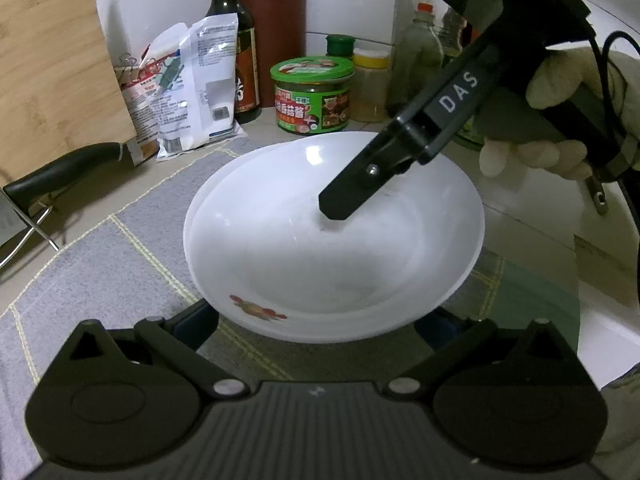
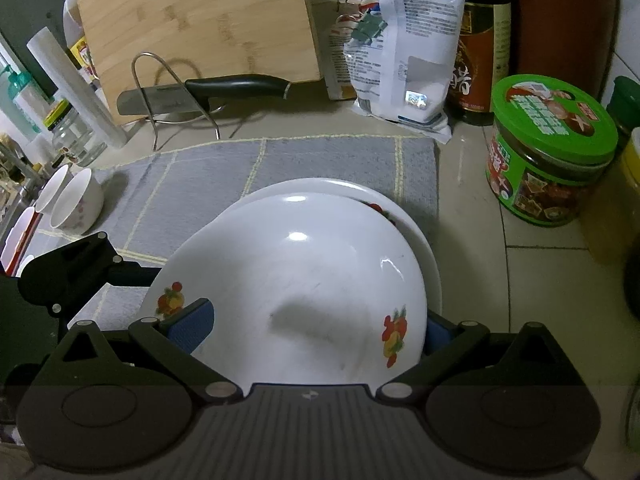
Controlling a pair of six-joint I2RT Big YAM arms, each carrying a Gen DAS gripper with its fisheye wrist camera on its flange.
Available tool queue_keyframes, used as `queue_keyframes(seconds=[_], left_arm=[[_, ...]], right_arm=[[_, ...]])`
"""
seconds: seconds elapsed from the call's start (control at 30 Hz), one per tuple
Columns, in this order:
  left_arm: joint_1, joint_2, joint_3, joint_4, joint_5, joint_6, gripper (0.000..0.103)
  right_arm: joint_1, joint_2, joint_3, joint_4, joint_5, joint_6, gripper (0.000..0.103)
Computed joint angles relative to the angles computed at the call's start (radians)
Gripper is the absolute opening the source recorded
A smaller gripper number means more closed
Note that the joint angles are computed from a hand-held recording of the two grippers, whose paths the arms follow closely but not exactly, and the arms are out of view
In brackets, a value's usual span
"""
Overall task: Organize plates and bowls
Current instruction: 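Lower the small-decal plate onto the stacked plates with the right gripper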
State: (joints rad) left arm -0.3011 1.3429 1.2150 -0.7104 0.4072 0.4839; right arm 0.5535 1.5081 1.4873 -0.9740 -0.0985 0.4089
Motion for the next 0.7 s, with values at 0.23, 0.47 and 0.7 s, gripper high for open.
queue_keyframes(seconds=[0.23, 0.47, 0.7], left_arm=[[0.001, 0.002, 0.002, -0.004, 0.003, 0.000, 0.103], [0.000, 0.001, 0.000, 0.000, 0.002, -0.006, 0.103], [-0.002, -0.010, -0.014, 0.025, -0.003, 0.019, 0.103]], right_arm=[[0.003, 0.002, 0.010, -0.016, 0.010, 0.006, 0.103], [0.007, -0.005, 0.015, -0.032, 0.023, 0.015, 0.103], [0.012, -0.010, 0.019, -0.035, 0.037, 0.012, 0.103]])
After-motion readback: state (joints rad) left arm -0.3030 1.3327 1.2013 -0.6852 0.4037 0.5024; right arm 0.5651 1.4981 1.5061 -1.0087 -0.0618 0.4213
